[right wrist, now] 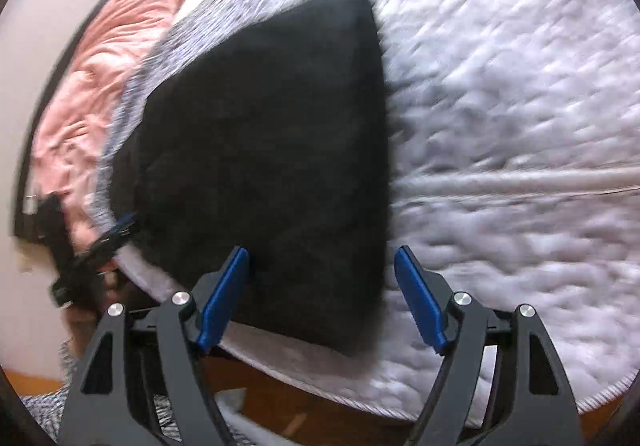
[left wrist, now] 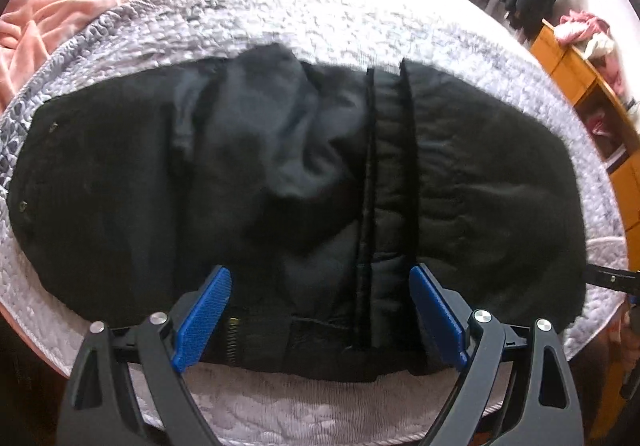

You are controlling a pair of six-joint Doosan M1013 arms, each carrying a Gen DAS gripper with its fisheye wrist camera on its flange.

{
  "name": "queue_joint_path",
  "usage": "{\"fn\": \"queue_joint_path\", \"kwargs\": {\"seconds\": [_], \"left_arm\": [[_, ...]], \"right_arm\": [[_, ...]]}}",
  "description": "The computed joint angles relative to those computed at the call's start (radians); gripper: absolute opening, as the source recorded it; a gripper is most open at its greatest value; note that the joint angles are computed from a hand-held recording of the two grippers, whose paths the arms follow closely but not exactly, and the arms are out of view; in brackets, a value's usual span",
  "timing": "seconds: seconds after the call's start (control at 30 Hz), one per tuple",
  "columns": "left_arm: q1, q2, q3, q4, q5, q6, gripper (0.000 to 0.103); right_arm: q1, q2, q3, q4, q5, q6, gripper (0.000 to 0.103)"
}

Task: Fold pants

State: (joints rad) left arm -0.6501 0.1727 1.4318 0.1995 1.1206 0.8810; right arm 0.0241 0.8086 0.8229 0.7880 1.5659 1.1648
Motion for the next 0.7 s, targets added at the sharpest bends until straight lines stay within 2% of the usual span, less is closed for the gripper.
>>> {"fn": "queue_joint_path", "kwargs": {"seconds": [0.03,0.1,0.17,0.2,0.23,0.37,0.5,0.57,0.63,0.7], "left_arm": [[0.002,0.003,0.002,-0.001,0.000,-0.008,0.092],[0.004,0.005,0.006,-0.003,-0.006,-0.033,0.094],[0.007,0.004,0.009,-0.006,-0.013,-0.049,0.096],[0.006,0.006,0.007,-0.005,-0.012,-0.054,0.097],[0.003,0.011,0.001,0.007,-0.003,-0.066,0.097],[-0.011,0.022,-0.011,0.015,-0.006,-0.083,0.096],[-0.028,0.039,-0.017,0.024,-0.024,-0.069,0.100],[-0.038,0.045,-0.017,0.058,-0.026,-0.071,0.100],[-0.034,0.040,-0.014,0.049,-0.035,-0.060,0.099],[-0.022,0.024,-0.005,0.016,-0.051,-0.041,0.098]], "right_arm": [[0.002,0.012,-0.003,0.023,0.016,0.004,0.073],[-0.002,0.027,-0.006,0.069,0.027,0.005,0.058],[-0.012,0.034,-0.014,0.110,0.044,0.013,0.036],[-0.019,0.036,-0.017,0.139,0.053,0.010,0.020],[-0.027,0.034,-0.022,0.167,0.060,0.002,0.015],[-0.035,-0.003,-0.015,0.128,0.029,-0.026,0.014],[-0.018,-0.028,0.012,-0.003,-0.043,-0.003,0.016],[-0.011,-0.006,0.001,-0.021,-0.029,0.046,0.022],[-0.011,-0.011,0.007,-0.036,-0.037,0.056,0.035],[-0.004,-0.043,0.027,-0.093,-0.086,0.034,0.041]]}}
